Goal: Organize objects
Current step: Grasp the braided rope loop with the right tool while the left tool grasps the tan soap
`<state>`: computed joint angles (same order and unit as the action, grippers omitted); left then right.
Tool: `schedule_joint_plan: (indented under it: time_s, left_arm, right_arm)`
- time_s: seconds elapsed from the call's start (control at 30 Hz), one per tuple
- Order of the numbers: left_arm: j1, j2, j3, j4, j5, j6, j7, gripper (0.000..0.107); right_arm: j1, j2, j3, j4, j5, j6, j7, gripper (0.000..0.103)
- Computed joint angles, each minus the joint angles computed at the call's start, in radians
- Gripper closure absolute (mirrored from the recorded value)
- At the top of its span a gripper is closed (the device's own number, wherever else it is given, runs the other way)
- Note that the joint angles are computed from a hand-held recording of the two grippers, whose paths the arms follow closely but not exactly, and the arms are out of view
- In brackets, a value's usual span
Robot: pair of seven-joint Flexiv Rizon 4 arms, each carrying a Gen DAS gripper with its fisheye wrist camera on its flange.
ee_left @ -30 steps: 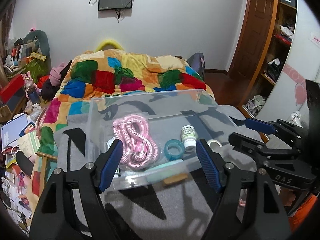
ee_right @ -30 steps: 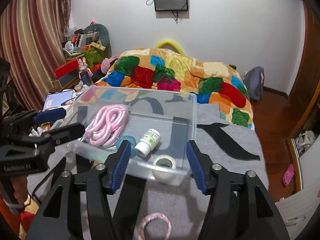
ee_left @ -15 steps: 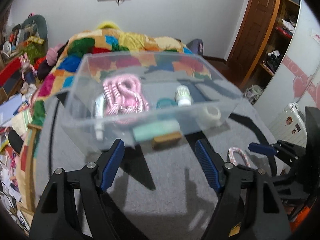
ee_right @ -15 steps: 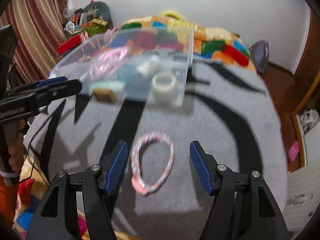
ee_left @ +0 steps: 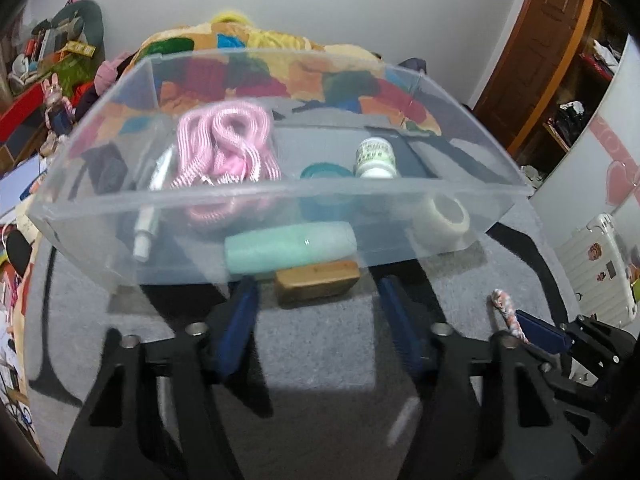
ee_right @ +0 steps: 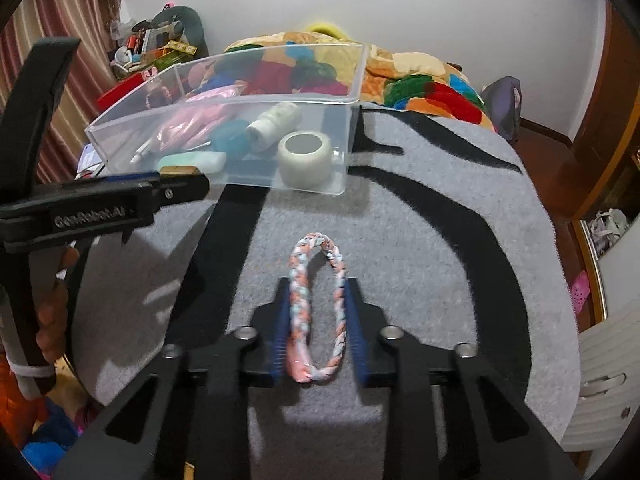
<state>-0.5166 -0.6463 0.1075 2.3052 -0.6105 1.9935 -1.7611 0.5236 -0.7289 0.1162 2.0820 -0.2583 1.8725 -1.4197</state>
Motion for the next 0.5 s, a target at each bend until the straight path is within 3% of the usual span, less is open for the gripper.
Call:
schedule_joint_plan:
  time_s: [0.07,0.13,0.27,0.5]
  left_arm:
    - [-0.04,-0.007,0.025,-0.006,-0.041,0.0,-0.001,0.057]
    - [-0.019,-0.004,0.007,-0.002,-0.037,0.009,-0.02,0.065]
    - [0.013,-0.002,-0.018,0.004,-0.012,0.03,-0.042,0.066]
    - [0.102,0.026,-0.087,0.05,0.117,0.085,-0.082,0.066]
  right_arm:
    - [-0.003,0.0,0.004,0.001,0.0,0.005,-0.001,0.092]
    - [-0.003,0.002,0.007,0.003,-0.001,0.009,-0.003,0.093]
    - [-0.055,-0.001,0.063,0.001,-0.034,0.003,-0.004,0.094]
    - [-0.054,0.013,0.069,0.006,-0.044,0.023,0.0,0.094]
